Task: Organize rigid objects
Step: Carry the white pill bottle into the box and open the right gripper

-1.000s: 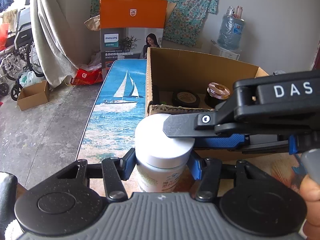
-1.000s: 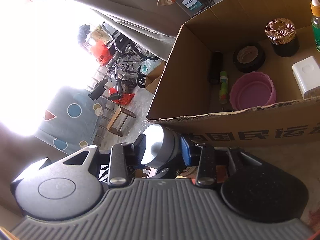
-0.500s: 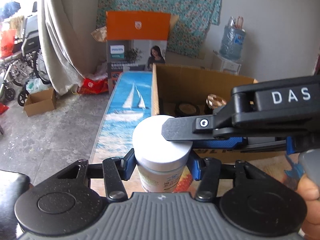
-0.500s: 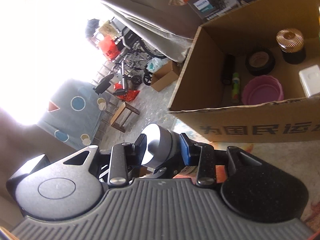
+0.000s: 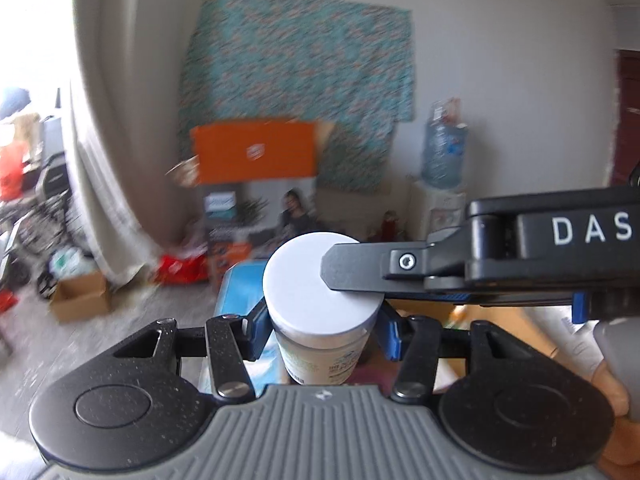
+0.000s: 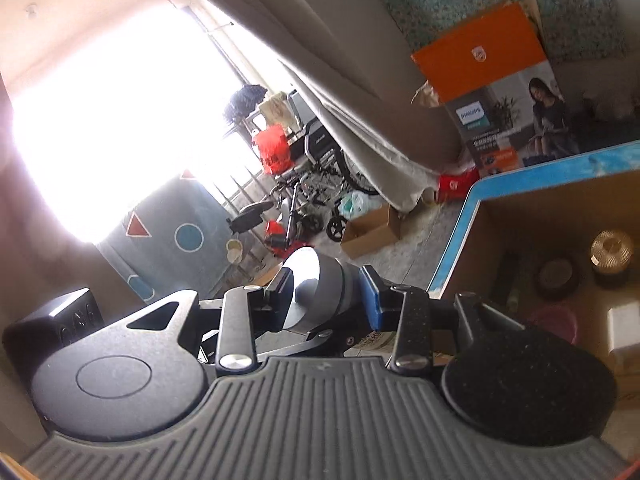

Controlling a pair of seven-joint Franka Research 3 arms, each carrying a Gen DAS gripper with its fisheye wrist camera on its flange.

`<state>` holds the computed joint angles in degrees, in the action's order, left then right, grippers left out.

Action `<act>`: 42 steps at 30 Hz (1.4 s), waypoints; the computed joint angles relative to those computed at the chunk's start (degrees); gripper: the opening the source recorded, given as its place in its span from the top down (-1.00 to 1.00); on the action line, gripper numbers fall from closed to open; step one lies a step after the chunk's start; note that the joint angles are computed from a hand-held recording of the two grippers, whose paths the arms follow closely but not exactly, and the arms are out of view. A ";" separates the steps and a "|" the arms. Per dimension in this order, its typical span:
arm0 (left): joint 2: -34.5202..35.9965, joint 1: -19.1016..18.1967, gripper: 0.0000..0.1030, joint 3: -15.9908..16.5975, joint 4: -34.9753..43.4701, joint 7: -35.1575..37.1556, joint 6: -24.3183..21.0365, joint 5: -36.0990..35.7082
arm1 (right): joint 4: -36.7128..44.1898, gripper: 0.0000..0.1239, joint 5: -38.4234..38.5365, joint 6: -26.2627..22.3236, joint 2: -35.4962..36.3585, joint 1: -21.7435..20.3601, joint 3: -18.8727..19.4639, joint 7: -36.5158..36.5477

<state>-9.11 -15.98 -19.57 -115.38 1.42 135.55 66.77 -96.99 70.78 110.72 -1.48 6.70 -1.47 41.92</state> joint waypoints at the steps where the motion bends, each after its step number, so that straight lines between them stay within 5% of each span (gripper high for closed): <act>1: 2.26 0.08 -0.05 -0.12 2.55 0.24 1.01 1.07 | 1.52 0.42 -0.21 0.65 0.80 -0.37 -0.34 0.10; 7: 16.46 -2.33 -0.05 2.99 16.47 4.32 10.55 1.35 | 9.58 0.40 -3.37 3.99 6.86 -4.76 -1.51 1.98; 11: 25.84 -3.49 -0.05 4.07 24.54 13.26 15.60 -7.64 | 12.96 0.40 -6.06 4.50 11.72 -8.60 -1.25 5.78; 18: 36.73 -3.38 -0.05 3.08 32.10 28.63 16.44 -24.11 | 11.67 0.40 -9.78 4.69 16.85 -13.18 0.20 10.47; 32: 40.98 -7.16 -0.08 7.77 35.32 41.80 13.44 -39.25 | 7.93 0.33 -12.86 9.22 18.45 -13.40 2.59 8.66; 39: 39.59 -9.86 -0.70 10.88 34.13 41.61 15.19 -38.70 | 5.19 0.13 -11.05 12.68 15.92 -13.00 2.41 5.76; 42: 37.54 -10.68 -0.76 12.03 31.65 39.62 17.00 -36.47 | 2.74 -0.04 -8.74 14.76 13.89 -12.79 2.13 3.33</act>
